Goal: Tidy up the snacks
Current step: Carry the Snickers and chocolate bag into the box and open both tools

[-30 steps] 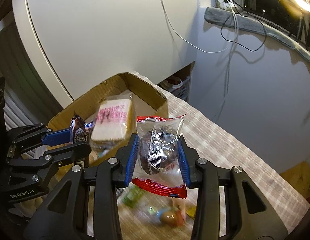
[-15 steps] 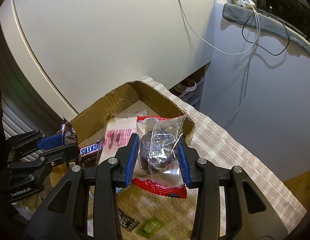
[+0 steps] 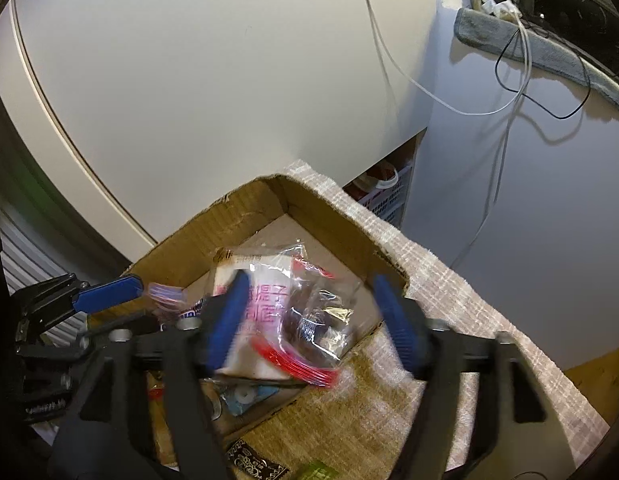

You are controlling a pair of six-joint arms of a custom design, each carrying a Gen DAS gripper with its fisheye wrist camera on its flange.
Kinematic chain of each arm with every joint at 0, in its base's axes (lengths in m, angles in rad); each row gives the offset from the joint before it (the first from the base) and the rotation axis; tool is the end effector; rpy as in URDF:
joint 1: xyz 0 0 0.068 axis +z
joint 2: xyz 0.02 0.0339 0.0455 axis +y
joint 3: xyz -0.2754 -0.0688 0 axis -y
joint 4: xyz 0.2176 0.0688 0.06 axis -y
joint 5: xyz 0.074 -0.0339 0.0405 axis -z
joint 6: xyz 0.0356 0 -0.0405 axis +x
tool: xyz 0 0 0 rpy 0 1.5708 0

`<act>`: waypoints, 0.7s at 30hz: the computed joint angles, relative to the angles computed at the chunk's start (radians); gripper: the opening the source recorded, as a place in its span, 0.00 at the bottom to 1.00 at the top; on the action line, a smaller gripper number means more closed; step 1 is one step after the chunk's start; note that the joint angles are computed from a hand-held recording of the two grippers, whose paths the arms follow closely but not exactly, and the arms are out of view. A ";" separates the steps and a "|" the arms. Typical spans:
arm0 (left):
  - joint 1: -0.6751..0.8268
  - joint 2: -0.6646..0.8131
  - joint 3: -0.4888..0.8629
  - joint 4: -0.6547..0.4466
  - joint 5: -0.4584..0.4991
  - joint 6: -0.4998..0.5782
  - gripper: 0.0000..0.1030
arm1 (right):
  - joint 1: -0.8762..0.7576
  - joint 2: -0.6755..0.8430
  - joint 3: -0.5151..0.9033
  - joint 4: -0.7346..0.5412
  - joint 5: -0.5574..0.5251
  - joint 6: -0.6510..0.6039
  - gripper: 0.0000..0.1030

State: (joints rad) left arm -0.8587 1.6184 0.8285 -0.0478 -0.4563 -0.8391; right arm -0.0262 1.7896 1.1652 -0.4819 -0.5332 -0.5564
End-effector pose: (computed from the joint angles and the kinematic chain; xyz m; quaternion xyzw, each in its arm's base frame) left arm 0.2078 -0.2167 0.1975 -0.0721 0.9101 -0.1225 0.3892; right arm 0.3386 0.0092 0.2102 -0.3045 0.8901 0.1818 0.2863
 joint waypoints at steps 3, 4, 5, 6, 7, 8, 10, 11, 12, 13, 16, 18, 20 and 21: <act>-0.003 -0.003 -0.005 0.005 -0.017 -0.004 0.60 | -0.008 -0.004 0.007 -0.007 0.002 0.007 0.76; -0.004 -0.002 -0.005 0.005 -0.021 0.000 0.60 | -0.011 -0.005 0.008 -0.009 0.003 0.006 0.77; -0.007 -0.002 -0.003 0.002 -0.026 0.003 0.61 | -0.015 -0.006 0.008 -0.011 0.004 0.004 0.77; -0.007 -0.002 -0.003 0.002 -0.027 0.005 0.61 | -0.020 -0.010 0.006 -0.013 0.003 0.002 0.77; -0.010 -0.004 -0.003 0.003 -0.030 0.006 0.61 | -0.025 -0.014 0.005 -0.015 0.002 0.001 0.77; -0.011 -0.005 -0.004 0.006 -0.031 0.008 0.61 | -0.031 -0.016 0.004 -0.018 0.000 -0.002 0.77; -0.017 -0.007 -0.001 0.004 -0.033 0.009 0.61 | -0.046 -0.025 0.002 -0.029 -0.004 -0.011 0.77; -0.021 -0.006 0.002 0.003 -0.034 0.011 0.61 | -0.054 -0.029 0.001 -0.035 -0.005 -0.016 0.77; -0.025 -0.007 0.005 0.001 -0.036 0.012 0.61 | -0.063 -0.035 0.001 -0.043 -0.007 -0.023 0.77; -0.033 -0.008 0.008 -0.001 -0.040 0.013 0.61 | -0.076 -0.041 0.001 -0.054 -0.013 -0.032 0.77; -0.052 -0.010 0.012 0.002 -0.045 0.012 0.61 | -0.121 -0.064 -0.005 -0.084 -0.030 -0.065 0.77; -0.068 -0.009 0.019 0.001 -0.051 0.012 0.61 | -0.159 -0.083 -0.014 -0.105 -0.043 -0.094 0.77; -0.086 -0.002 0.031 0.001 -0.057 0.015 0.61 | -0.199 -0.098 -0.019 -0.131 -0.055 -0.130 0.77; -0.097 0.004 0.038 0.001 -0.059 0.016 0.61 | -0.227 -0.109 -0.025 -0.145 -0.061 -0.156 0.77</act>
State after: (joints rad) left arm -0.9554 1.6225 0.8669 -0.0465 -0.5152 -0.8232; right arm -0.2534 1.6809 1.1402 -0.6267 -0.5940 -0.7128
